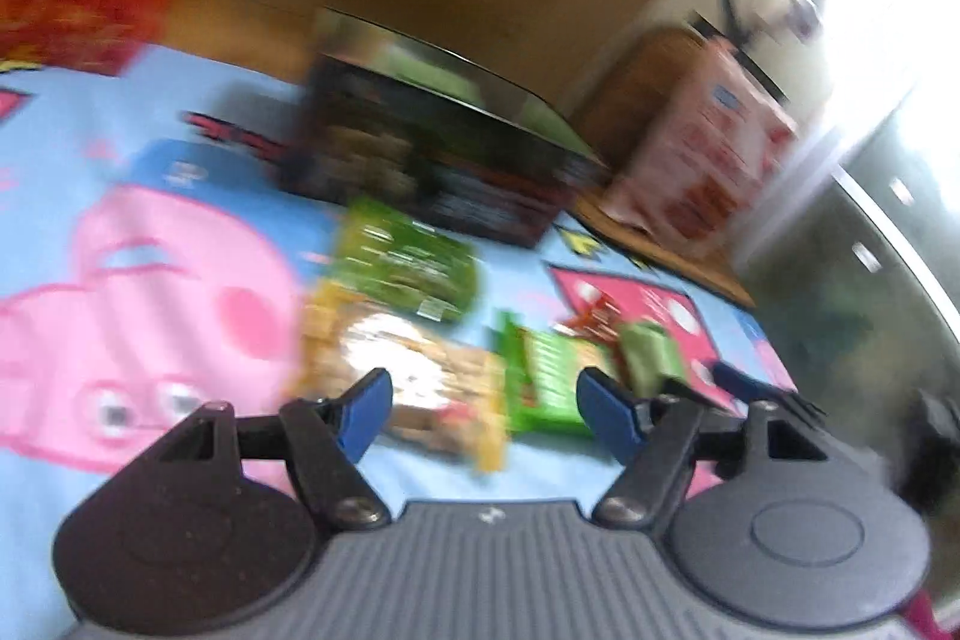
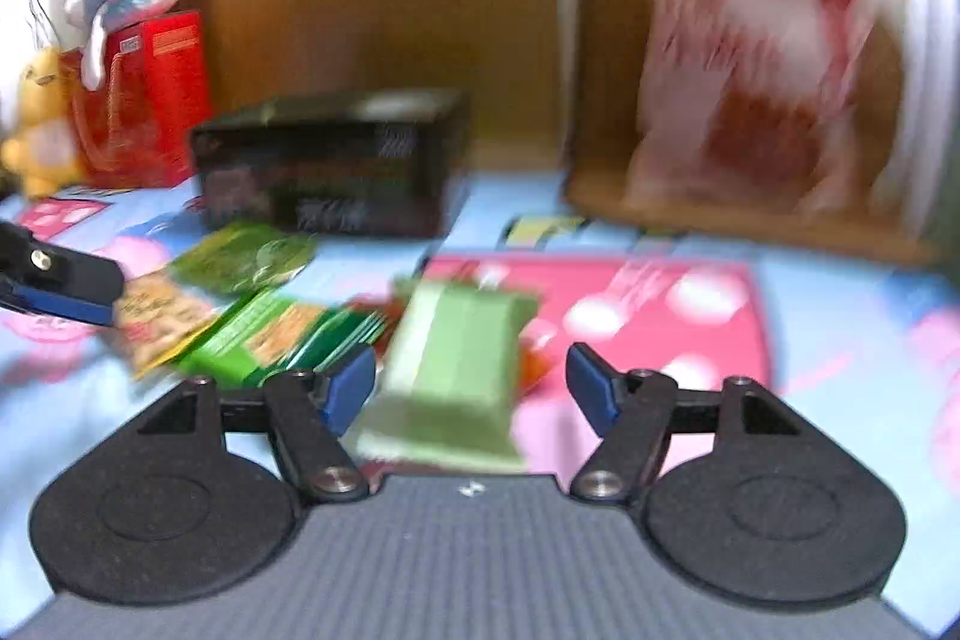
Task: Organize snacks
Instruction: 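Grasp the green cracker packet with the left gripper, then place the green cracker packet into the black tin and release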
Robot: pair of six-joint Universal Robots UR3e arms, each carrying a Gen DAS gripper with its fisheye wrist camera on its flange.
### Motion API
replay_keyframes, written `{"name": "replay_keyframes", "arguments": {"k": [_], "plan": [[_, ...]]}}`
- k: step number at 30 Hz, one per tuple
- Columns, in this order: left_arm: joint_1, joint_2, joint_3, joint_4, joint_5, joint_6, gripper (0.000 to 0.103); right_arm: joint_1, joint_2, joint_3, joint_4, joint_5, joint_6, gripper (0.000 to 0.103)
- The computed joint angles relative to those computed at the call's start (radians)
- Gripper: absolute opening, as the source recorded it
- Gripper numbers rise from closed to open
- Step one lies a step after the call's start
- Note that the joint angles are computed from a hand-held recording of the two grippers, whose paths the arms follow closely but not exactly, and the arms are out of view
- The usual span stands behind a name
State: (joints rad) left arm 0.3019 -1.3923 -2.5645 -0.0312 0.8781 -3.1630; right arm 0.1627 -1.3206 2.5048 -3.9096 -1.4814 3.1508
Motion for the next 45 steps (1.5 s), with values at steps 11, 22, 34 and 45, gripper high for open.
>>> {"name": "replay_keyframes", "arguments": {"k": [11, 22, 34, 45], "plan": [[-0.167, -0.277, 0.308, -0.066, -0.003, -0.022, 0.077, 0.021, -0.06, -0.069, 0.259, 0.184, -0.141, 0.068], [-0.316, -0.425, 0.435, -0.035, 0.081, -0.051, 0.077, -0.037, -0.057, -0.045, 0.25, 0.301, -0.128, 0.045], [-0.201, -0.414, 0.772, -0.178, 0.012, -0.105, 0.077, -0.021, 0.071, -0.525, 0.343, 0.348, -0.12, 0.045], [-0.275, -0.897, 1.476, -0.478, 0.231, -0.172, 0.082, 0.007, 0.42, -1.186, 0.837, 0.282, -0.181, 0.062]]}}
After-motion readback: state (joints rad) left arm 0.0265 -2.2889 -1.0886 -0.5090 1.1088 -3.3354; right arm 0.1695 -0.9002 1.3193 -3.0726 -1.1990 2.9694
